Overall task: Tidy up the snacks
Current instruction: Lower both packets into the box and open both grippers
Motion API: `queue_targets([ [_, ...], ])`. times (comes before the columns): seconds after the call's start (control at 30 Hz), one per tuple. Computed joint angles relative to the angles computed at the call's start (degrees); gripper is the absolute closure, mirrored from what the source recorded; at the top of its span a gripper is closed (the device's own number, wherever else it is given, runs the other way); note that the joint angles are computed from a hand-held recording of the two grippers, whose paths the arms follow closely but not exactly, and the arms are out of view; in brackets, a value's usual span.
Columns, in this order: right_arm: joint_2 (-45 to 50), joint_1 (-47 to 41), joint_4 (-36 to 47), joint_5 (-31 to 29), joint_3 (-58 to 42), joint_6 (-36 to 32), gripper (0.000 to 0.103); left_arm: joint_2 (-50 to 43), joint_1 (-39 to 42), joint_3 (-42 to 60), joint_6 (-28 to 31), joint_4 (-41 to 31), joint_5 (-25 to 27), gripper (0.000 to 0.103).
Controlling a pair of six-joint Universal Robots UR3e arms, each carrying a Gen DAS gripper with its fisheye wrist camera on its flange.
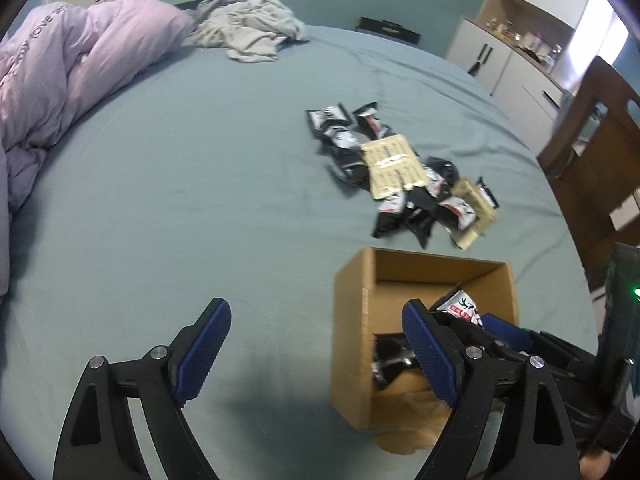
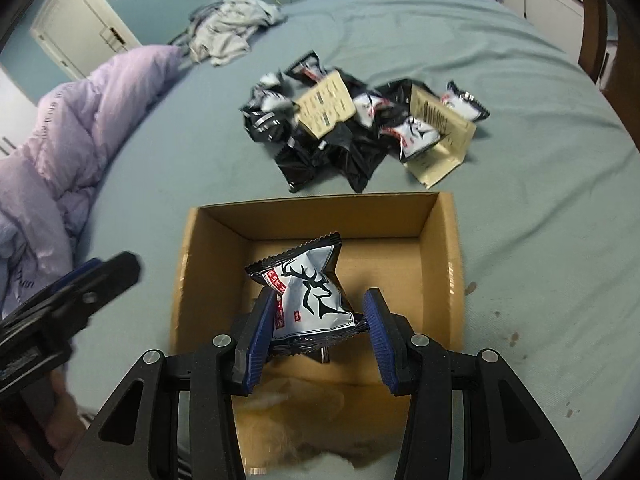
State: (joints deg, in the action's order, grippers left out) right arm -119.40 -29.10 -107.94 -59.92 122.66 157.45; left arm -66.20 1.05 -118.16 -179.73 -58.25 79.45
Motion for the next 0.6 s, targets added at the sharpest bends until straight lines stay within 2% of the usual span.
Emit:
queue_targets([
  [0.17, 10.14, 9.05, -6.96, -5.02, -3.86, 7.8, 0.059, -1.01, 0.57, -0.12, 0.24, 0.49, 1.53, 0.014],
  [0.3, 12.36, 11.11, -9.55, -4.01, -4.31, 10.71, 0.058, -2.09, -1.09, 0.13, 0.53, 1.65, 3.66, 0.014],
  [0.43, 11.6, 5.97, -5.61, 4.17, -2.58, 8.87, 0.057, -3.42, -2.82, 0.27, 0.92, 2.65, 5.97, 0.014],
  [0.53, 11.3, 3.33, -1.32, 4.49, -2.83, 6.84, 0.051, -4.02, -3.12, 0.52, 0.86, 2.49, 6.35, 0.014],
  [0.6, 7.4, -0.21, 3.74, 5.79, -2.5, 1.98, 0.051, -4.23, -3.52, 0.63, 0.67, 2.59, 6.74, 0.014],
])
